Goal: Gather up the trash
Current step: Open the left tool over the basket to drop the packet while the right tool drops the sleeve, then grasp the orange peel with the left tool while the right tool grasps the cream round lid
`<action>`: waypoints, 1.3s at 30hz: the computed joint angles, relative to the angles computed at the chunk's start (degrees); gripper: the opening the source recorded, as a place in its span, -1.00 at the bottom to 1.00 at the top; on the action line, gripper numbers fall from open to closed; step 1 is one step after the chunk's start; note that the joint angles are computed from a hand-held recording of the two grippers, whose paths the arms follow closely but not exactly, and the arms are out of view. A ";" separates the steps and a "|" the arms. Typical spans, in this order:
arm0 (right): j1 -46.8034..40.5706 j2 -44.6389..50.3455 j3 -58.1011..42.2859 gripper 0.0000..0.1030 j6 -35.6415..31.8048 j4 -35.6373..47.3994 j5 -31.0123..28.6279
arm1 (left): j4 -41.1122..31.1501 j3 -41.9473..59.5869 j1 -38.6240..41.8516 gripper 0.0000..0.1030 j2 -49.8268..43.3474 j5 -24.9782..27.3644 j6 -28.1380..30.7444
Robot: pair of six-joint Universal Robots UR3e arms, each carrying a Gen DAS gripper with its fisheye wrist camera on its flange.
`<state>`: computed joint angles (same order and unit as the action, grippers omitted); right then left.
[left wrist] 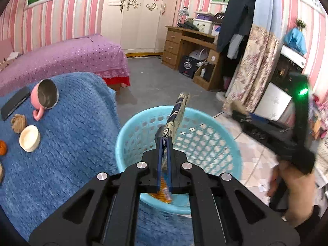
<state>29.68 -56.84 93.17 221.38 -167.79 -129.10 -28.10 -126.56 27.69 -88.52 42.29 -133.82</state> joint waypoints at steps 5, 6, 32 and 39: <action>-0.55 0.17 0.22 -0.25 -0.36 -0.08 0.96 | 14.31 5.60 -5.42 -0.94 -13.48 8.98 -5.68; -0.66 0.26 0.05 -0.25 -0.51 0.12 1.12 | 16.44 6.61 -6.09 -0.91 -15.51 10.49 -6.49; 3.40 14.73 -30.45 0.57 -0.17 21.69 -0.93 | 12.98 20.87 11.46 0.89 -18.33 11.26 -8.47; 6.09 23.26 -48.01 0.87 -0.44 30.91 -4.59 | 10.54 26.04 17.13 0.89 -19.80 8.93 -7.65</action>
<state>35.76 -33.58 45.17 220.94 -136.88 -133.69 -17.56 -100.51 44.82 -108.32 51.22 -141.47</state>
